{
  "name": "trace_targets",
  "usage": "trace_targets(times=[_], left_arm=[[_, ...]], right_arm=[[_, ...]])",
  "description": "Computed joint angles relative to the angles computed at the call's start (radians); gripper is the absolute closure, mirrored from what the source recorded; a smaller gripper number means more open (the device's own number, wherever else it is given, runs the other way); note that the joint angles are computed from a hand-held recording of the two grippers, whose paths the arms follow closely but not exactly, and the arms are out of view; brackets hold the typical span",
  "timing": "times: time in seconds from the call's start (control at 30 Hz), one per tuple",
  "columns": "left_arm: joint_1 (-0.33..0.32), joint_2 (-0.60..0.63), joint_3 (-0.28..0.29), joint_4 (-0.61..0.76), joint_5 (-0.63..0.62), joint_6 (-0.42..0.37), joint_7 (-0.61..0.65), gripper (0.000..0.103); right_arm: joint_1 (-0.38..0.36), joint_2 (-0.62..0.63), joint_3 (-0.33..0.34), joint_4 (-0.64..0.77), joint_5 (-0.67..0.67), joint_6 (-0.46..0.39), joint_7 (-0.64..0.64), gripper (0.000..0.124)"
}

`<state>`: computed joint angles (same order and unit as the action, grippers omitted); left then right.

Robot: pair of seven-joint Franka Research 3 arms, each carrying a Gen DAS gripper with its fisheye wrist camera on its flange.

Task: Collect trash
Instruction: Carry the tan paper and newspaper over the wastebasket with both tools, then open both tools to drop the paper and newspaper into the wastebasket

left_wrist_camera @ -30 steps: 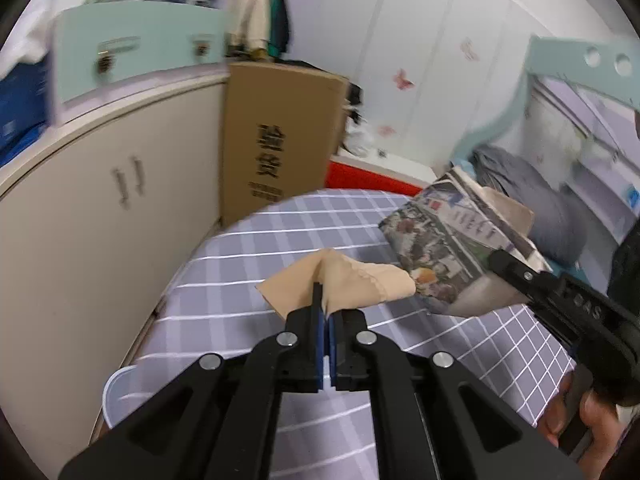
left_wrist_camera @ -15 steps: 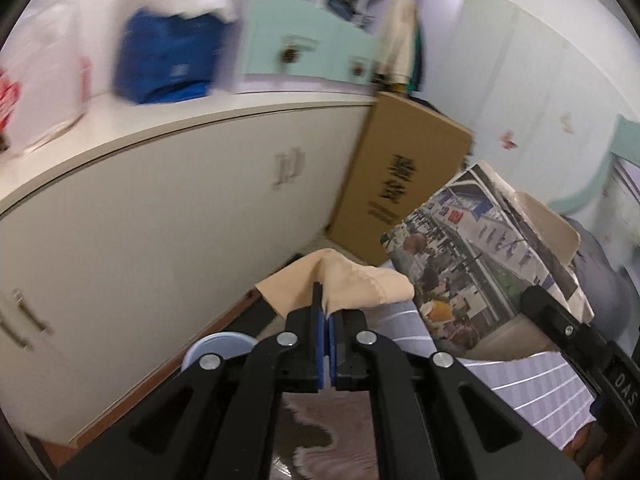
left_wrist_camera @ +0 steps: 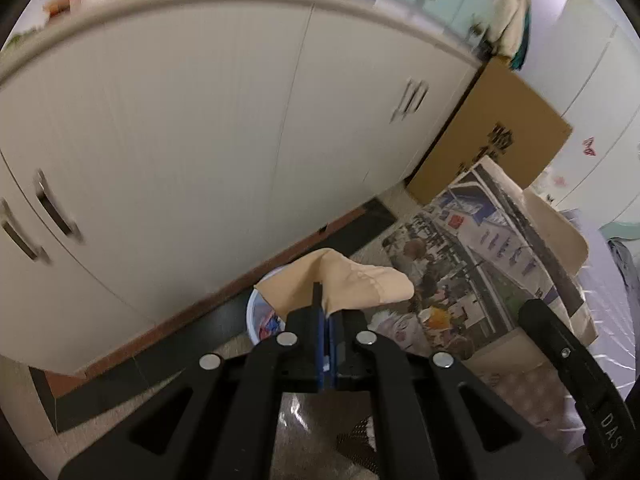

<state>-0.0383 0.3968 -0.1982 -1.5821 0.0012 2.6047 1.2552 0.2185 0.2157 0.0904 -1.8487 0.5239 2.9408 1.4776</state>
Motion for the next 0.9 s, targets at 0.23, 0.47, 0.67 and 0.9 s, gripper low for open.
trace_targets(times=[0.23,0.47,0.67,0.9], left_arm=[[0.004,0.211,-0.03,0.219,-0.043,-0.155,0.043,0.101],[-0.023,0.402,-0.03,0.492,-0.067,-0.274,0.035,0.1],[-0.022,0.422,-0.032,0.508,-0.09,-0.277,0.031,0.036],[0.004,0.356,-0.038,0.375,-0.099,-0.232,0.047,0.035]], right_arm=[[0.071,0.099,-0.105,0.043,-0.228,-0.013,0.197,0.116],[0.155,0.162,-0.232,0.062,-0.458,0.027,0.394,0.116],[0.117,0.189,-0.201,0.087,-0.468,0.018,0.406,0.116],[0.093,0.208,-0.167,0.113,-0.442,-0.005,0.386,0.116]])
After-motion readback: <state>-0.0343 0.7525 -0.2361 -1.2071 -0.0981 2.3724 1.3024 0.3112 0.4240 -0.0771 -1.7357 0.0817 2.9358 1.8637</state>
